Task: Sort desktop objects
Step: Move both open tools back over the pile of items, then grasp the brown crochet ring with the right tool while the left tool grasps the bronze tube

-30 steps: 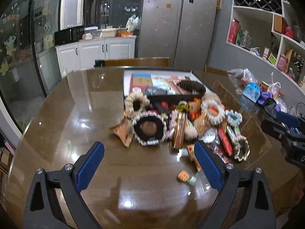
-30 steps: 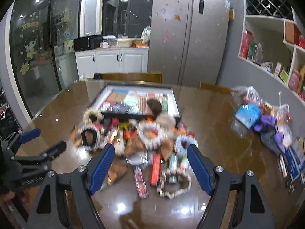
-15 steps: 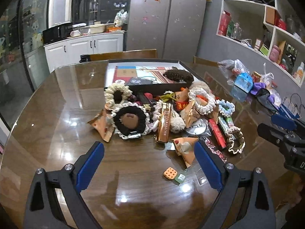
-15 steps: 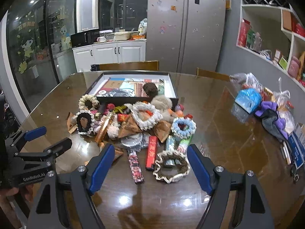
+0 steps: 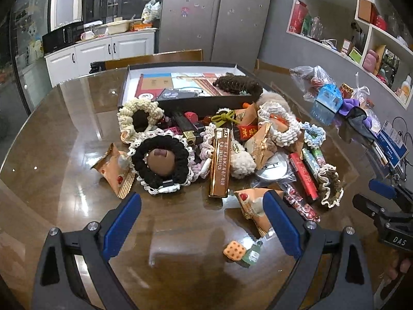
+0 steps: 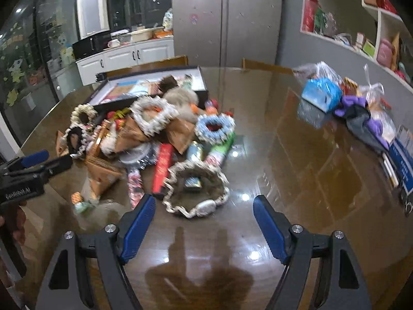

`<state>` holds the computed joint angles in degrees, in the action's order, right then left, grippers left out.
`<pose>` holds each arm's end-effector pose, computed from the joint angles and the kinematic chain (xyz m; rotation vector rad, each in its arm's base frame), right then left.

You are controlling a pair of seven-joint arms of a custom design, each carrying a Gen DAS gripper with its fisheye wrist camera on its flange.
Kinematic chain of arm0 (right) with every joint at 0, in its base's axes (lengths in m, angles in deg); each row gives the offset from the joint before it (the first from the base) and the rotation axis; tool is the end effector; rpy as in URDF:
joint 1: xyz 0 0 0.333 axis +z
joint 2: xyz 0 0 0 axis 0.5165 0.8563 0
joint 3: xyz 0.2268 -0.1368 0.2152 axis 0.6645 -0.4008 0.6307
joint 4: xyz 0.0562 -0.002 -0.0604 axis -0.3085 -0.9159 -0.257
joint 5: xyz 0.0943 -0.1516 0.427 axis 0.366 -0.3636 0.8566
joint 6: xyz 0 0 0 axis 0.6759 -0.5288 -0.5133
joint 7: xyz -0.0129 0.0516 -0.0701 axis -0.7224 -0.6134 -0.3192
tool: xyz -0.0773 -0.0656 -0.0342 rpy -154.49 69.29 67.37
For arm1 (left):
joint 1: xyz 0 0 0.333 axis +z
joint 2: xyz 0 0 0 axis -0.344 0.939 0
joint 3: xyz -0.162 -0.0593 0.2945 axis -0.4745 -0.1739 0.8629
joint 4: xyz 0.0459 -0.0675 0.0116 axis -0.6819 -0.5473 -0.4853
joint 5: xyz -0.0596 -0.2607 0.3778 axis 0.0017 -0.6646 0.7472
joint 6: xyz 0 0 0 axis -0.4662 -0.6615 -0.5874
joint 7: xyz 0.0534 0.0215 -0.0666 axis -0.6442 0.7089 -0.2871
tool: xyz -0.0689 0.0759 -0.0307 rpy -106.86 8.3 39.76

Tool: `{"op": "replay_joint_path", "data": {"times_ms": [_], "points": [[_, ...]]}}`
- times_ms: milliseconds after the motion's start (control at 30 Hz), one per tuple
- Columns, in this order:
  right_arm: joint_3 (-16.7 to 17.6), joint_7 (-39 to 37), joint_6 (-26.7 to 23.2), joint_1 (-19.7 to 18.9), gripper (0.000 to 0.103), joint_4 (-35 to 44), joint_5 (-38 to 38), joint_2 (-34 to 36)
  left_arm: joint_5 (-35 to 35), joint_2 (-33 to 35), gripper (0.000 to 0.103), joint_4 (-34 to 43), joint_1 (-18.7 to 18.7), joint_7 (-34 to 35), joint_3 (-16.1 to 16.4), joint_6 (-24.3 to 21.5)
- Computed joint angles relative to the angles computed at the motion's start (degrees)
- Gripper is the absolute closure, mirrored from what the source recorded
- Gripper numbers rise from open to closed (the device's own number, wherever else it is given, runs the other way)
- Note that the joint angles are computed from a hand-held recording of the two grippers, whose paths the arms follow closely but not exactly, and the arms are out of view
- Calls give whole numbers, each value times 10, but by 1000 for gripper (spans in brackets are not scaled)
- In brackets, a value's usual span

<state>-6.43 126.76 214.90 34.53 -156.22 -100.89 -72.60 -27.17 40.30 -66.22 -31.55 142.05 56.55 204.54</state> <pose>0.5090 0.1611 0.5255 -1.4818 2.1381 -0.8401 0.6406 -0.3268 0.5052 -1.4300 2.3082 -0.9966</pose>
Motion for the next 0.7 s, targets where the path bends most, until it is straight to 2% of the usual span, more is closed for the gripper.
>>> {"op": "replay_joint_path", "data": {"times_ms": [400,567,700], "points": [[-21,-14,16,0,23,-1,24,28,69,53,7,53,-7,-38,5,-27],[-31,-19,20,2,23,8,36,49,72,73,8,73,-3,-41,1,-43],[-43,-31,33,6,23,14,58,64,56,85,14,87,7,-22,-9,-56]]}}
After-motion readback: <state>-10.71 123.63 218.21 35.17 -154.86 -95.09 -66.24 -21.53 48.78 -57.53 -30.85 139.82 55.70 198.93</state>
